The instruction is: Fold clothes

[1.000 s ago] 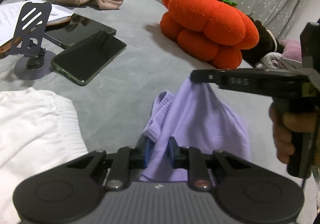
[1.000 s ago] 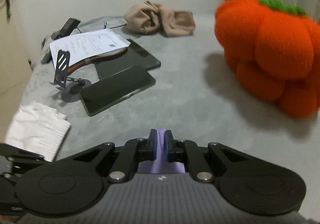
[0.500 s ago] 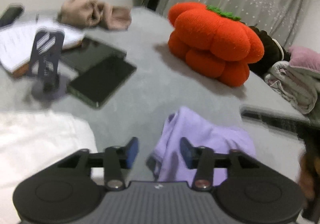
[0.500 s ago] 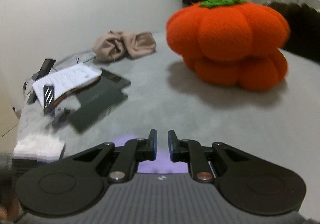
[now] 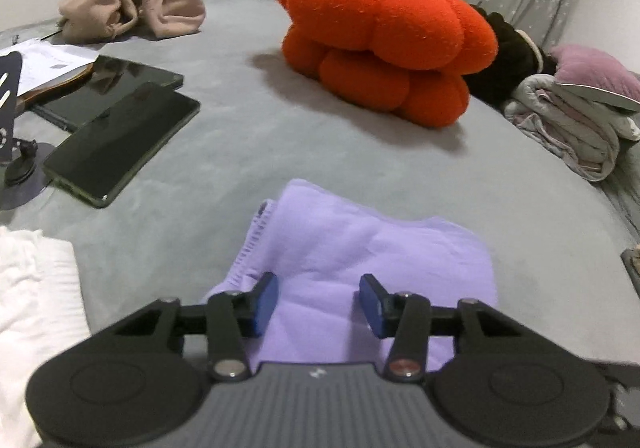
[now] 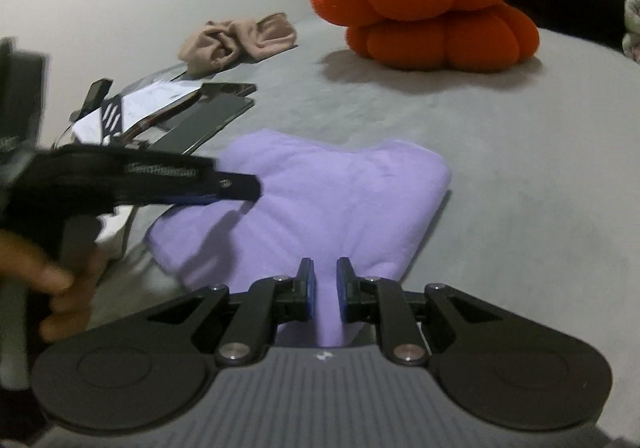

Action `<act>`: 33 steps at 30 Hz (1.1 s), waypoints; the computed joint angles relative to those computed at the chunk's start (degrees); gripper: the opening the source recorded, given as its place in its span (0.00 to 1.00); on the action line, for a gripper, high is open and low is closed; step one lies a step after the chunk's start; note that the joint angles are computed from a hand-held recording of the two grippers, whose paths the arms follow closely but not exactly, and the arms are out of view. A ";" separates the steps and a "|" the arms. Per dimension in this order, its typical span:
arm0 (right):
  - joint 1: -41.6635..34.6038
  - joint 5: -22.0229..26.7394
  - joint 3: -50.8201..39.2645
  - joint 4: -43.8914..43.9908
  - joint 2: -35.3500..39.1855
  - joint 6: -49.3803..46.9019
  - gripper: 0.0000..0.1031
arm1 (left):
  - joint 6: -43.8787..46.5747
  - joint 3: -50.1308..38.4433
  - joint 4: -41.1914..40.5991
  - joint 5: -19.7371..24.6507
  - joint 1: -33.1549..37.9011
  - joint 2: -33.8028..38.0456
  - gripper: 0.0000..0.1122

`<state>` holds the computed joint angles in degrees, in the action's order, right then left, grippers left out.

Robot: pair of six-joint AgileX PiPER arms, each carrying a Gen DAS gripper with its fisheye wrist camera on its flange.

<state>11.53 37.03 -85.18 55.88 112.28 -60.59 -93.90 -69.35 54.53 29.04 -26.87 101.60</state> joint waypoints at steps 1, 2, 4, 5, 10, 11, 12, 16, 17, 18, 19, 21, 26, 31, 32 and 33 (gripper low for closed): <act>-0.39 -0.02 2.09 1.63 -1.16 -1.42 0.17 | -0.92 0.36 0.35 -0.21 0.15 -0.15 0.35; -0.92 0.09 3.95 3.40 -2.11 -2.45 0.16 | -1.83 0.72 0.70 -0.43 0.31 -0.31 0.34; -2.24 0.69 7.80 6.99 -3.56 -5.57 0.16 | -1.80 0.38 0.68 -0.06 0.14 -0.03 0.34; -2.83 0.88 9.50 8.51 -4.11 -7.39 0.16 | -1.49 0.04 0.55 0.25 -0.01 0.20 0.34; -2.01 -1.22 12.35 6.44 -6.58 -7.66 0.16 | -0.43 -0.77 0.13 0.90 -0.24 0.81 0.33; -1.78 -1.30 11.98 5.26 -6.61 -6.77 0.16 | -0.58 -0.51 0.14 0.60 -0.01 0.66 0.32; -1.65 -1.20 11.57 4.26 -6.56 -5.87 0.16 | -1.17 -0.14 0.30 0.31 0.20 0.47 0.29; -3.33 1.36 11.74 4.89 -6.55 -4.81 0.17 | -5.07 1.65 1.15 -1.47 1.47 -0.37 0.17; -3.80 2.05 11.75 4.64 -6.63 -4.54 0.18 | -5.87 2.09 1.19 -2.00 1.78 -0.67 0.17; -4.79 3.95 10.97 4.08 -6.39 -2.71 0.21 | -7.23 2.62 1.75 -2.35 1.92 -1.16 0.17; -6.17 5.96 10.70 5.81 -5.94 -2.21 0.23 | -9.15 3.22 2.77 -2.53 1.96 -1.76 0.17; -11.80 13.79 8.88 14.25 -3.05 2.17 0.26 | -12.84 4.22 4.78 -2.38 1.98 -2.77 0.17; -14.80 16.37 2.48 15.77 2.85 9.03 0.43 | -13.80 4.21 4.94 -1.73 2.32 -2.75 0.17; -14.18 18.13 -2.11 17.58 7.70 11.64 0.42 | -9.03 2.15 2.69 0.79 1.69 -1.42 0.16; -13.56 17.69 -2.74 17.44 8.03 11.83 0.42 | -8.91 2.19 2.59 0.79 1.74 -1.41 0.16; -12.89 17.16 -3.48 17.17 8.42 12.03 0.42 | -8.72 2.20 2.46 0.81 1.80 -1.36 0.15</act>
